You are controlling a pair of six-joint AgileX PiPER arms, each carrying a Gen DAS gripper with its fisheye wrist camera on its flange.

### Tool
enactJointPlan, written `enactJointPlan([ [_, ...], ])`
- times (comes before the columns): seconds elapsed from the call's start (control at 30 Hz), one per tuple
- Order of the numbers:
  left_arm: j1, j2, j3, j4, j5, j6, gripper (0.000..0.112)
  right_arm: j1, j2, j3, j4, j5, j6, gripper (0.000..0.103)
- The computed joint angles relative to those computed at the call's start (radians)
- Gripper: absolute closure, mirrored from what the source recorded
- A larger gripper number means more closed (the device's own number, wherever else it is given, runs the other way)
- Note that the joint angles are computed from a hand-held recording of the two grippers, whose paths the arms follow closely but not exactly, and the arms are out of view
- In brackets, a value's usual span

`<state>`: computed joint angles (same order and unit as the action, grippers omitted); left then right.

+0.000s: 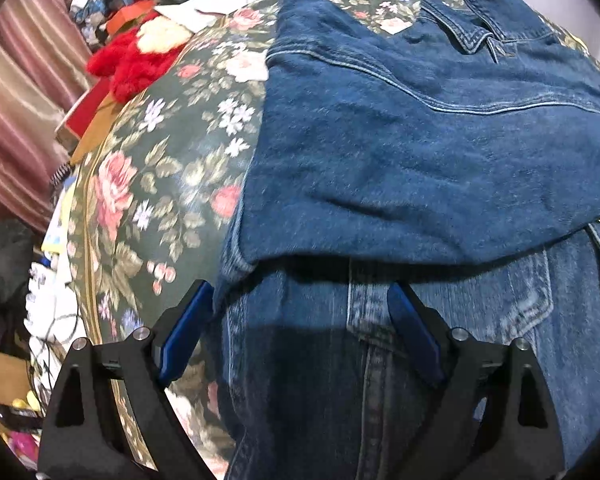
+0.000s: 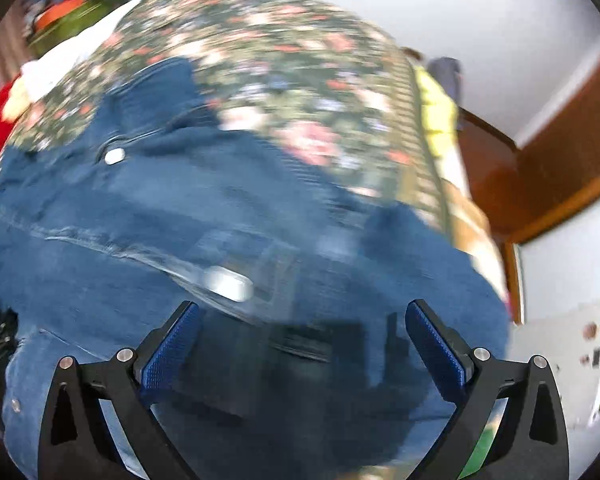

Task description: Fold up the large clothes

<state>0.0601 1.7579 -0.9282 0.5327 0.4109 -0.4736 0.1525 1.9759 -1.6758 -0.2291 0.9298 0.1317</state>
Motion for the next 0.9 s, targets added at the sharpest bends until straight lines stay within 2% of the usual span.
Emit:
enactJointPlan([
  [0.07,0.006,-0.032,0.014,-0.036,0.016,0.029,0.023,-0.055,-0.021,-0.001,0.078,0.004,-0.063,0.001],
  [0.13,0.011,-0.077,0.039,-0.051,0.026,0.042,0.023,-0.118,-0.050,0.013,0.238,0.010,-0.166,0.001],
  [0.23,0.027,-0.154,0.077,-0.110,0.036,0.080,0.023,-0.168,-0.021,-0.020,0.469,0.058,-0.289,0.001],
  [0.3,0.042,-0.189,0.082,-0.172,0.051,0.134,0.023,-0.172,0.031,-0.057,0.567,0.090,-0.328,0.001],
  [0.37,0.055,-0.226,0.078,-0.223,0.079,0.187,0.023,-0.151,0.104,-0.120,0.581,0.114,-0.311,0.003],
  [0.43,0.061,-0.257,0.071,-0.238,0.099,0.214,0.023,-0.131,0.201,-0.223,0.567,0.164,-0.273,0.012],
  [0.53,0.101,-0.278,0.017,-0.308,0.112,0.319,0.023,-0.124,0.255,-0.270,0.570,0.169,-0.239,0.014],
  [0.57,0.114,-0.262,-0.021,-0.324,0.121,0.348,0.023,-0.121,0.248,-0.257,0.572,0.152,-0.237,0.015],
  [0.6,0.118,-0.234,-0.066,-0.309,0.133,0.340,0.023,-0.115,0.241,-0.248,0.572,0.136,-0.246,0.023],
  [0.67,0.120,-0.173,-0.157,-0.267,0.156,0.310,0.023,-0.103,0.221,-0.222,0.552,0.098,-0.262,0.039],
  [0.7,0.121,-0.122,-0.225,-0.248,0.173,0.299,0.023,-0.100,0.202,-0.193,0.585,0.083,-0.311,0.054],
  [0.77,0.134,-0.030,-0.348,-0.273,0.210,0.317,0.023,-0.093,0.195,-0.185,0.587,0.080,-0.333,0.056],
  [0.9,0.171,0.169,-0.631,-0.459,0.325,0.434,0.023,-0.094,0.171,-0.155,0.625,0.036,-0.353,0.067],
])
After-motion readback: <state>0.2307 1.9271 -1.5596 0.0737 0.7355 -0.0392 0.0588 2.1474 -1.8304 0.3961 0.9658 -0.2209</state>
